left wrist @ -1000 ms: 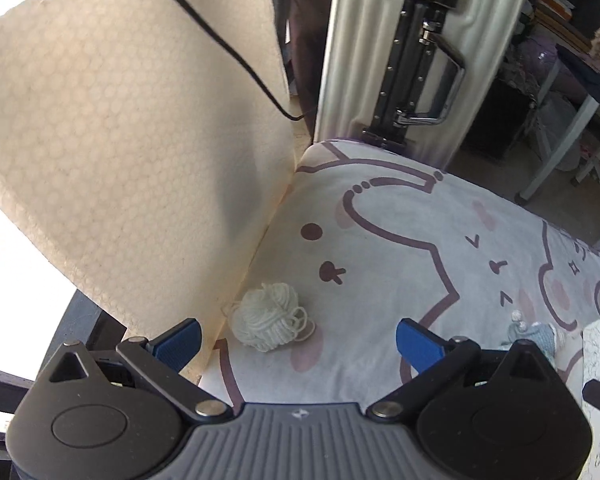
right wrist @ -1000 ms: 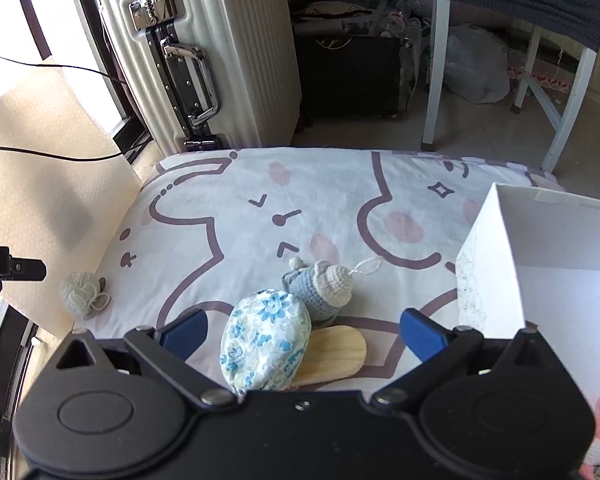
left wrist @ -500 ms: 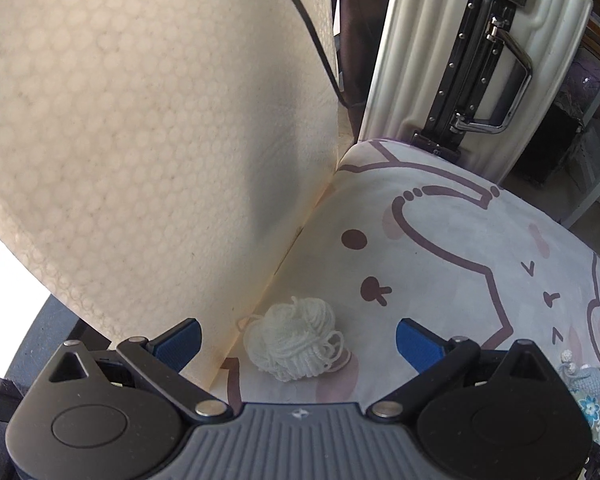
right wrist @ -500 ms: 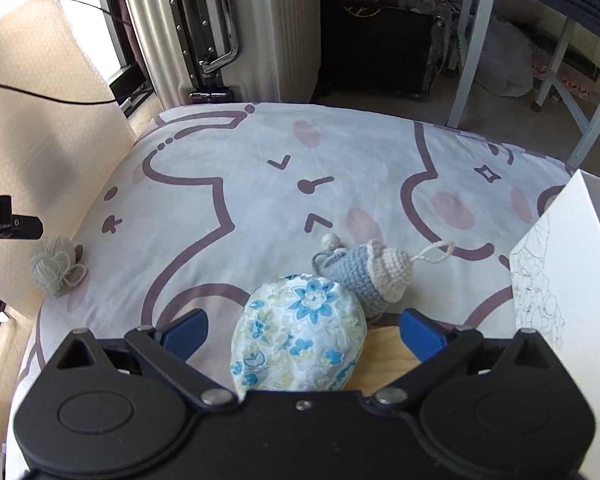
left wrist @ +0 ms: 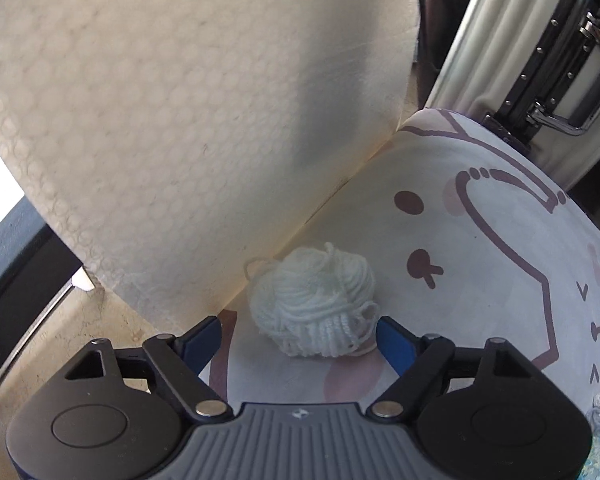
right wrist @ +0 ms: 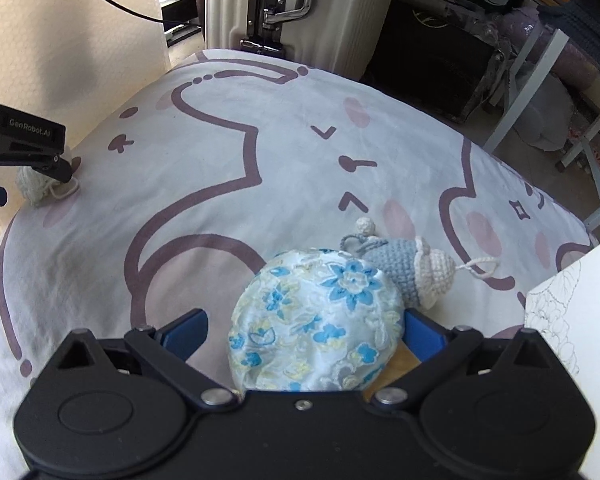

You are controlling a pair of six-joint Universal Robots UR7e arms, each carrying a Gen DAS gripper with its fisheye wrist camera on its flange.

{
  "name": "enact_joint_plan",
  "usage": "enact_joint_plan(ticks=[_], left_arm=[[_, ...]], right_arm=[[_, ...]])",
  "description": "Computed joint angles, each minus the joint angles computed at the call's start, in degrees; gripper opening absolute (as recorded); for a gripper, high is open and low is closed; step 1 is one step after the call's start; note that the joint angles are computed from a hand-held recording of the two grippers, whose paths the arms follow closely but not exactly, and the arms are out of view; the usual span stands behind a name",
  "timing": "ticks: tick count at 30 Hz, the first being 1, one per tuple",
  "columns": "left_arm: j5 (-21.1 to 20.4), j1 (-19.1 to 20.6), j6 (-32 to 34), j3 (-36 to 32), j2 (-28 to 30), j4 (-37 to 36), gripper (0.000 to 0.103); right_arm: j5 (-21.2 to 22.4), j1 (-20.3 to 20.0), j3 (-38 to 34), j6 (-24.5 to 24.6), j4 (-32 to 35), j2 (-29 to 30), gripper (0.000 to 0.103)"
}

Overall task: Organize objects
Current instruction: 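Reach right tool to the blue floral pouch while left tool reaches the white yarn ball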

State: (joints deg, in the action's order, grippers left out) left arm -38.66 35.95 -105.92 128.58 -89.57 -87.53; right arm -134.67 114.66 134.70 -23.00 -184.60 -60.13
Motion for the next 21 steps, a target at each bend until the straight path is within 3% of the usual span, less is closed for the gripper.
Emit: enact_joint_plan(ticks=[6, 9, 13, 21], left_arm=[[-0.8, 0.8, -1.2, 0.5, -0.9, -0.3, 0.067], [-1.1, 0.9, -1.1, 0.0, -0.8, 0.7, 0.053], [-1.0, 0.4, 0.4, -0.8, -0.3, 1.9, 0.02], [-3.0, -1.7, 4.1, 0.5, -2.7, -1.2, 0.001]], right_arm=[[1.0, -1.5, -0.7, 5.9, 3.8, -1.1, 0.1], [0.6, -1.1, -0.8, 4.6, 2.6, -0.6, 0.09], [0.9, -0.7, -0.8, 4.0, 4.2, -1.3, 0.082], [2.4, 0.7, -0.1, 4.3, 9.4, -5.9, 0.082]])
